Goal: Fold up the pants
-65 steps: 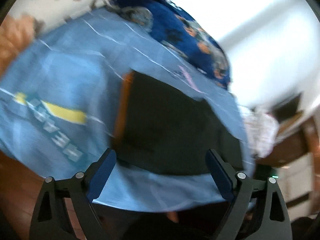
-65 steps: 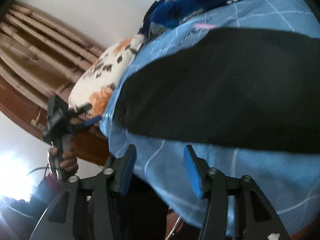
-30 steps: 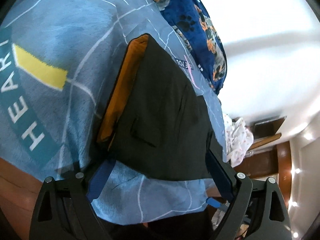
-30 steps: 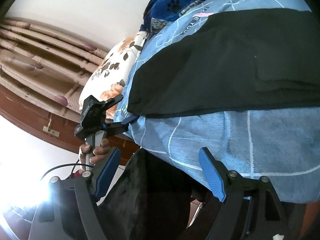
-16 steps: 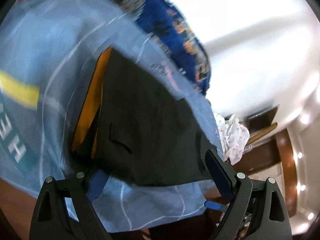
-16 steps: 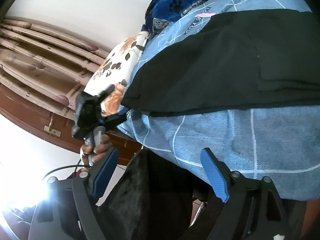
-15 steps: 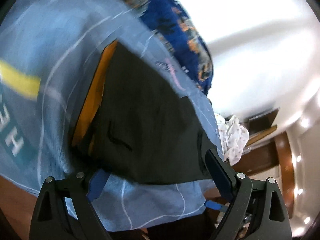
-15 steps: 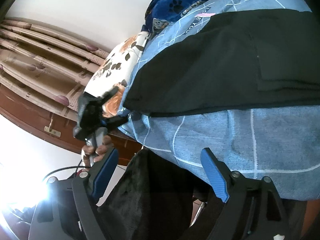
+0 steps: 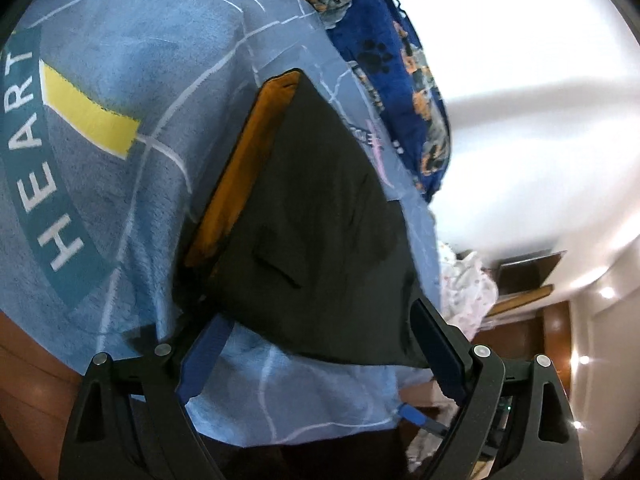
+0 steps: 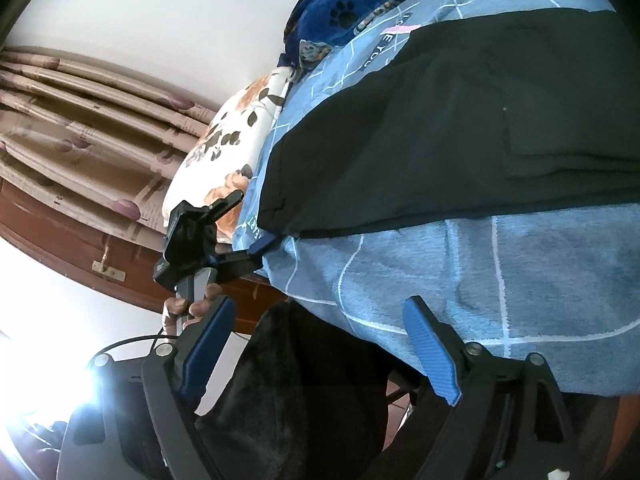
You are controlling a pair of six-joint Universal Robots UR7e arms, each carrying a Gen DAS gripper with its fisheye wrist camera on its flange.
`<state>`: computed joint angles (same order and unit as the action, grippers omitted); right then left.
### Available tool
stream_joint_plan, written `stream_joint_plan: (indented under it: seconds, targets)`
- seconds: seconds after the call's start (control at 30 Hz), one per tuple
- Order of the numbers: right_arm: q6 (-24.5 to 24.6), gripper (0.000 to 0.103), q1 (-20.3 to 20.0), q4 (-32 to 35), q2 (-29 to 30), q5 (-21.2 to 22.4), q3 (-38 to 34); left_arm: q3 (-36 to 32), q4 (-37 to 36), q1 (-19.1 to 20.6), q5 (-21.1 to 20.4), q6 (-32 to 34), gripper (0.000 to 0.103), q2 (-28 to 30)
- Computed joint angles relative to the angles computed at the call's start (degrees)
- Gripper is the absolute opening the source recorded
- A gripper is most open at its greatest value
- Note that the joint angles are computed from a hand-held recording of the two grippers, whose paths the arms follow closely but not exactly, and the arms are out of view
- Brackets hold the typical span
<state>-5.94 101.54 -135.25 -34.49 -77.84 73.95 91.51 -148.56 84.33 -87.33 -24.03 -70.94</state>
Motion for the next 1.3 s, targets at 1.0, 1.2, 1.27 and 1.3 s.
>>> stream_joint_plan:
  seconds: [1.0,1.2,1.27,1.3]
  targets:
    - [1.18,0.088,0.17,0.47,-0.19,-0.17,0.29,-0.61,-1.60,1.10,-4.42,1.18,0.090,1.39]
    - [1.75,0.088,-0.02,0.18,-0.24,0.21,0.49,-1.13,-4.63,3.18,-10.30,-2.88,0.090,2.50]
    - [1.78,0.088,-0.03,0.20,-0.21,0.24,0.46,-1.26,-7.44,3.71,-11.64,-4.74,0.090,2.96]
    - [1.82,0.088,-0.05,0.24,-0.20,0.25,0.48,-0.82,-10.55,3.65,-11.78,-5.00,0.090,2.92]
